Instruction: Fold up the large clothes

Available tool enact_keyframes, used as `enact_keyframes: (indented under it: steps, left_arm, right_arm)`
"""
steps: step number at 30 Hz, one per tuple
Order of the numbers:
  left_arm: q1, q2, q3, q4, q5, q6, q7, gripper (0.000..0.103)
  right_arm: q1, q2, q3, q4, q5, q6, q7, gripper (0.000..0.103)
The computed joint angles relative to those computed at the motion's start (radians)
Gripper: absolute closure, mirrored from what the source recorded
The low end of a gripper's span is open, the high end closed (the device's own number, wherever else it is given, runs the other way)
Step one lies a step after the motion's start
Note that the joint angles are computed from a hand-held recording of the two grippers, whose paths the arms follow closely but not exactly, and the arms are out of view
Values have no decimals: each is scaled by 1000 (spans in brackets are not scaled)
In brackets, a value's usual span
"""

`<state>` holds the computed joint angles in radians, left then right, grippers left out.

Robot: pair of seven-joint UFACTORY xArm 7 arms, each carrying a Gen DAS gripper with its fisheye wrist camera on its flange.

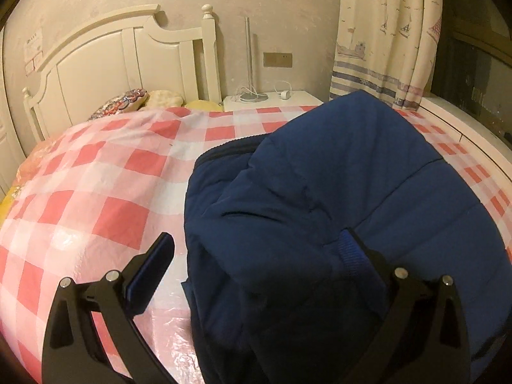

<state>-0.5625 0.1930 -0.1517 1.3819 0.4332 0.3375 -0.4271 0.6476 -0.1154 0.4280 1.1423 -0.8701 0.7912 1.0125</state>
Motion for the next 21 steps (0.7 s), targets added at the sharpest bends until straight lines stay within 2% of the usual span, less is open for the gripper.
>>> enact_keyframes:
  steps: [2,4,8,10,13,14,17,18,19,20,21]
  left_arm:
    - [-5,-4,6,-6,16,-2,-18,2]
    - [-10,-1,7,2,31,12,-26,2]
    - [-36,-5,25,10,123,40,-96,2]
    - [-49,-4,24,38,167,108,-118,2]
    - [-119,-7,34,126,314,326,-193,2]
    - [-112,-12,10,141,331,370,-204,2]
    - [-106,-42,-20,128,355,394,-223,2]
    - [-145,-30,10,130,395,428,-245,2]
    - [-142,-21,10,116,412,419,-264,2]
    - [-98,-27,-23,83,423,369,-305,2]
    - [-78,-40,-18,44,400,300,-337,2]
  right_arm:
    - [44,36,-31,28,-16,24,10,53]
    - [5,11,-26,9,71,-33,-31,53]
    - [-2,20,-13,7,48,-26,-12,53]
    - [6,44,-9,29,31,-7,-3,53]
    - [23,45,-12,23,17,5,17,53]
    - [23,64,-15,36,3,2,21,53]
    - [31,49,-28,24,10,-10,18,53]
    - [31,48,-28,22,8,-14,23,53]
    - [31,43,-30,16,11,-21,26,53]
    - [29,31,-34,6,26,-43,23,53]
    - [25,15,-39,-7,46,-71,11,53]
